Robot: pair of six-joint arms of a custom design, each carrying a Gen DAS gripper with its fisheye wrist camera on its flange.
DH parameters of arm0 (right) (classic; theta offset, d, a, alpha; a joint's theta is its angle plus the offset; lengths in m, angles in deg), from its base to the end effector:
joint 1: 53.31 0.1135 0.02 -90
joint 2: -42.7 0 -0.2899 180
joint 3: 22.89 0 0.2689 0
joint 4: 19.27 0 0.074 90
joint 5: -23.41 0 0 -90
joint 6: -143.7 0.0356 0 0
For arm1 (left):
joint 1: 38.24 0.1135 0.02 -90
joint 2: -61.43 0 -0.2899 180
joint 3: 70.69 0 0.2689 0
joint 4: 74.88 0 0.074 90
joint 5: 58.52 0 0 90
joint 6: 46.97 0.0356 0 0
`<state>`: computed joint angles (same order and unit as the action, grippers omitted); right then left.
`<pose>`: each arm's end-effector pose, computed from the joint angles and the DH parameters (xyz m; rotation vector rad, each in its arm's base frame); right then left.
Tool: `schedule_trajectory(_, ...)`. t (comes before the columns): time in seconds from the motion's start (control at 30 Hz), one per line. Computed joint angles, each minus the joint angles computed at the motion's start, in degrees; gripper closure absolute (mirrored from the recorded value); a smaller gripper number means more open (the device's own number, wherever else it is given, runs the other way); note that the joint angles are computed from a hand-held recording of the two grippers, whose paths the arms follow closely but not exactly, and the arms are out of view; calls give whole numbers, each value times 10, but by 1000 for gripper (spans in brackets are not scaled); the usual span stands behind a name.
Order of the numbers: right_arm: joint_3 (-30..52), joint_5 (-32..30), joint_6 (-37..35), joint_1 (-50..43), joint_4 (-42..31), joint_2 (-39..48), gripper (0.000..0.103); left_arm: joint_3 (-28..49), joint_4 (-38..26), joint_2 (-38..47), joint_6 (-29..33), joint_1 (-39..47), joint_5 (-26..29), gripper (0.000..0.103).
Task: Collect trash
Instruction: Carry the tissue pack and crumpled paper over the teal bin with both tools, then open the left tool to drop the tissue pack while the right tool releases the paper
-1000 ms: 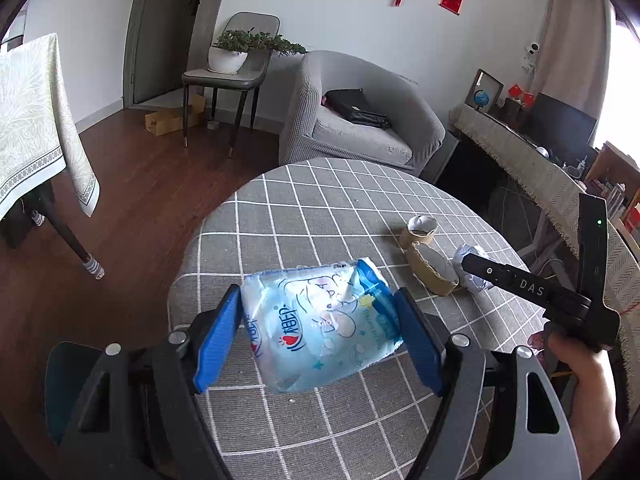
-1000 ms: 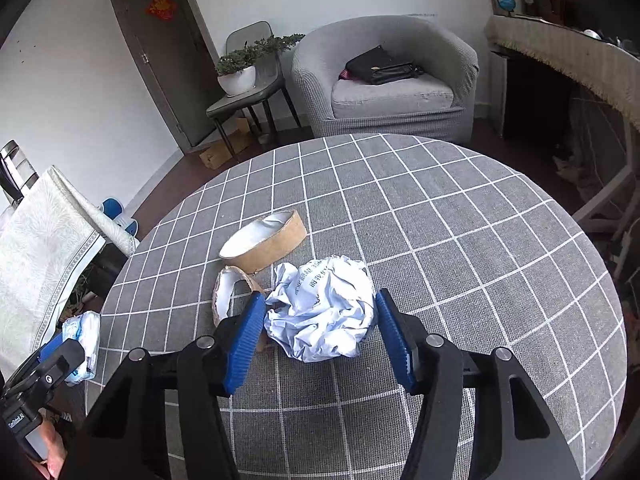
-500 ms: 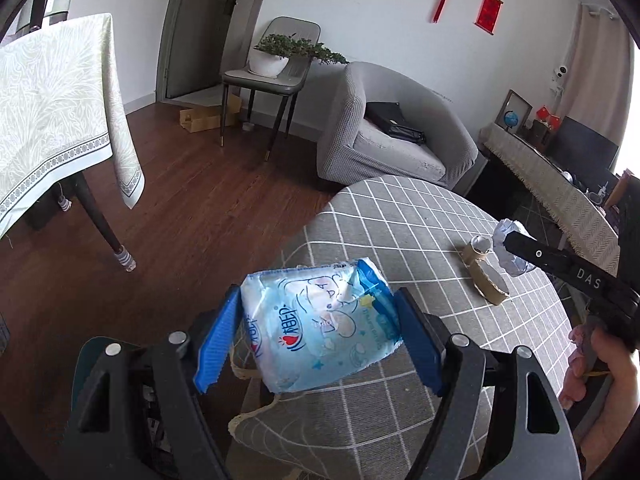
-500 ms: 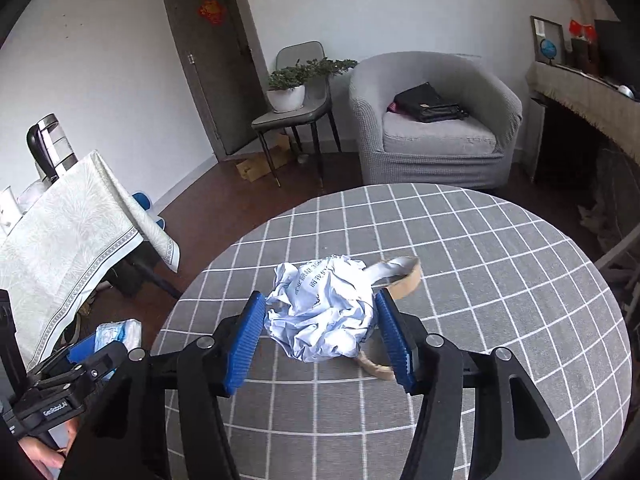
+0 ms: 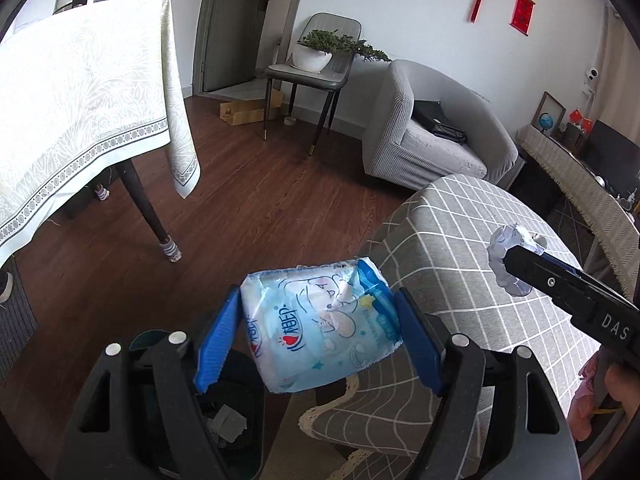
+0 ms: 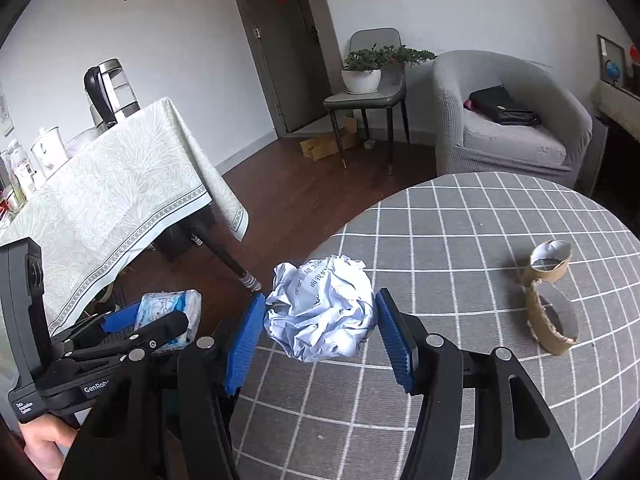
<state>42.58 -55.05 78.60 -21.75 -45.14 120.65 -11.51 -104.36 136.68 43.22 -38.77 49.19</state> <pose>0.2657 0.1548 0.2713 -0.0208 2.2425 0.3133 0.2800 -0.0134 0.2424 0.1639 2.3421 -0.3679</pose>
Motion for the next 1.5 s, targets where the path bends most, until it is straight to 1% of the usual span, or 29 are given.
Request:
schedule_trajectory(0.1, 5, 1, 5, 19, 21, 23, 45, -5, -1, 7, 28, 25, 0, 25)
schedule_trajectory(0.27, 28, 4, 2, 50, 33, 63, 45, -5, -7, 35, 69, 68, 5, 25)
schedule_trajectory(0.33, 33, -8, 13, 57, 46, 76, 45, -6, -5, 48, 87, 87, -1, 25)
schedule_trajectory(0.5, 77, 3, -1, 86, 44, 122, 45, -8, -1, 89, 131, 131, -14, 25)
schedule_trajectory(0.63, 95, -13, 7, 95, 53, 144, 45, -4, 0, 133, 162, 159, -28, 25)
schedule_trajectory(0.77, 110, -47, 22, 97, 60, 174, 45, 2, -2, 174, 186, 172, -45, 25)
schedule_trajectory(0.87, 126, -65, 31, 102, 59, 198, 45, 13, -13, 205, 204, 179, -59, 25)
schedule_trajectory(1.0, 147, -70, 32, 114, 51, 220, 45, 16, -12, 239, 228, 190, -86, 25)
schedule_trajectory(1.17, 181, -73, 28, 124, 35, 253, 45, 26, -29, 267, 250, 204, -99, 25)
schedule_trajectory(1.27, 198, -75, 27, 129, 25, 271, 45, 40, -49, 295, 258, 210, -122, 22)
schedule_trajectory(1.33, 209, -78, 27, 131, 18, 284, 45, 39, -46, 303, 264, 209, -139, 20)
schedule_trajectory(1.4, 220, -80, 27, 133, 12, 296, 45, 34, -39, 304, 272, 211, -144, 20)
schedule_trajectory(1.5, 236, -82, 24, 136, 0, 312, 45, 32, -42, 302, 277, 222, -133, 19)
